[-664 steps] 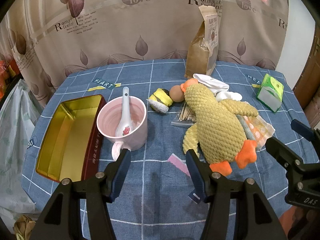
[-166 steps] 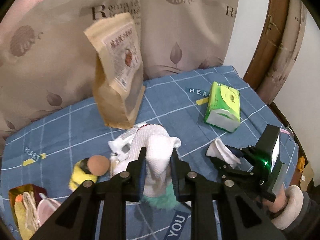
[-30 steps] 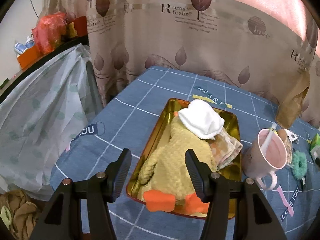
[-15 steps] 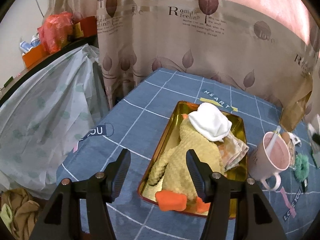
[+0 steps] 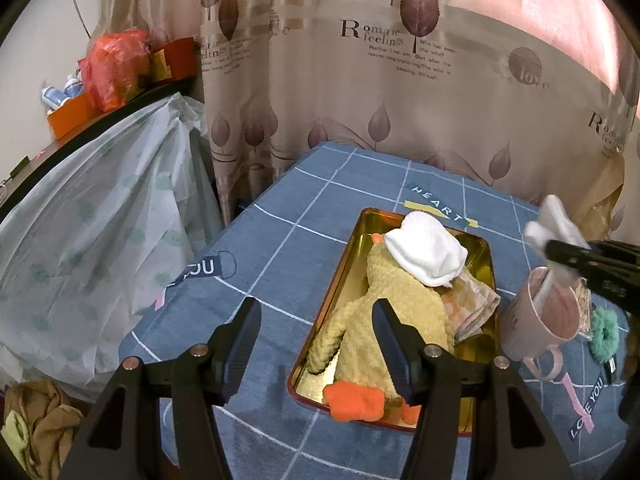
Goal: Organize soft objects
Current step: 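Carry the white sock with the right gripper and release it into the tray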
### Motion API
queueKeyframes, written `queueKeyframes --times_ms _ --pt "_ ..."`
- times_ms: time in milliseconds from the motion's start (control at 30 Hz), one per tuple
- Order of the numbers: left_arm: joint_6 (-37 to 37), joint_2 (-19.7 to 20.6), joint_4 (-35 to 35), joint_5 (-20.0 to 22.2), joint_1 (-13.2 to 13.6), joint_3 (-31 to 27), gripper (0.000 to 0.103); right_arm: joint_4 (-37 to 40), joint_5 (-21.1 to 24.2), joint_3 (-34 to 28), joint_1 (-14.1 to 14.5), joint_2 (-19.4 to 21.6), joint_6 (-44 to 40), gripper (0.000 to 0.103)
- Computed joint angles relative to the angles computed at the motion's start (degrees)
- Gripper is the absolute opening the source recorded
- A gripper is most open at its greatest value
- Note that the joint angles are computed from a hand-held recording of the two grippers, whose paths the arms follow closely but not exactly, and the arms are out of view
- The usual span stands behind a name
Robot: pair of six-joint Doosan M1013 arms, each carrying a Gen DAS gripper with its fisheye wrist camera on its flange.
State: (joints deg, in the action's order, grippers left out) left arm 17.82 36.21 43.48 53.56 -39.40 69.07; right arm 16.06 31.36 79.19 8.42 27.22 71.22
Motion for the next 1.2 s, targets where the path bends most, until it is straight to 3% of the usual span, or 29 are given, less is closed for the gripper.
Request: queueKeyframes --times_ms 467,867,1033,1100,1200 --pt "-2.47 -1.00 -0.47 -1.45 0.95 1.74 0.059 -11.96 7.90 -9.88 3.27 7.90 10.36 0.018" --pt "-2.91 -1.07 -1.41 -1.85 1.33 2.27 0.059 -10.63 12.57 -13.55 3.85 11.61 10.25 0.018" --pt "-2.80 -1.04 -1.81 -1.83 1.48 2.30 0.059 -10.36 11.83 -12.90 3.76 11.18 9.99 0.028" --pt "-2.81 -1.05 -1.75 -1.84 1.49 2.26 0.059 -11.02 11.35 -12.54 3.82 10.81 10.35 0.043" --pt "-3.13 -1.14 -1.29 -2.00 1.43 2.43 0.059 -11.66 9.91 -11.13 3.82 9.70 10.65 0.055"
